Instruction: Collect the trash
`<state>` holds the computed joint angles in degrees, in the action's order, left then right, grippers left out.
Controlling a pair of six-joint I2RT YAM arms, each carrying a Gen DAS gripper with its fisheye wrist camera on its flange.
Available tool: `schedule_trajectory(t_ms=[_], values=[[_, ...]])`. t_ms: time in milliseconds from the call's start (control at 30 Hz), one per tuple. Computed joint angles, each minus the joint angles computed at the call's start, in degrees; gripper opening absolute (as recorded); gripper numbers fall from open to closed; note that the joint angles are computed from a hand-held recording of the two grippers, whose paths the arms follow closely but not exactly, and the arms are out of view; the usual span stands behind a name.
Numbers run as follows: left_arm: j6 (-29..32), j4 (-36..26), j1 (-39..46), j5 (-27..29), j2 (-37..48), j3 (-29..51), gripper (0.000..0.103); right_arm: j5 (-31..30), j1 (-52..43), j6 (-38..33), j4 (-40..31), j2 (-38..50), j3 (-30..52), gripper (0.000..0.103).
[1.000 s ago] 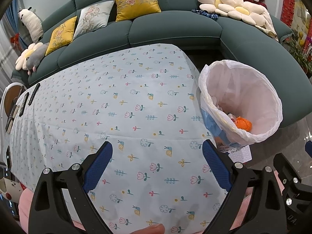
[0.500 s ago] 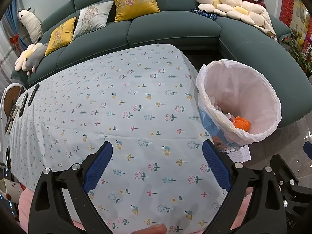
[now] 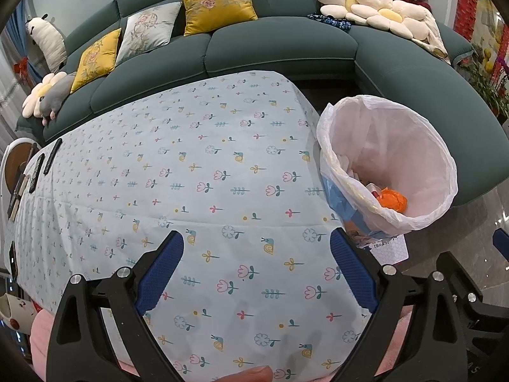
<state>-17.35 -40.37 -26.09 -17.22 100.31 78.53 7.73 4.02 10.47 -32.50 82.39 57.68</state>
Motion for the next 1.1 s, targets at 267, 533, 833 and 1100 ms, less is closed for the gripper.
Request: schedule_trajectory(t_ms=[267,533,833,1100], values=[[0.0,0.3,-0.4,0.0,0.1,-0.2,0.089,-0.5,-0.7,-0.4,0.4,0.6,0.0,0.096],[0.1,0.4,-0.7,0.2,0.1,-0.4,0.089,-0.7,-1.1,-0.6,0.5,0.5,-0.1,0.096],[0.1,0.4,-1.1,0.1,0.0,-0.5,0.089,-0.9,-1.5,-0.9,0.3,0.5,0.1,0.096],[-0.1,0.8,-1.8,-0.7,-0.4,-1.1,0.089,-1.1,-1.7,-0.9,0.3,0.6,0.2,0.096]])
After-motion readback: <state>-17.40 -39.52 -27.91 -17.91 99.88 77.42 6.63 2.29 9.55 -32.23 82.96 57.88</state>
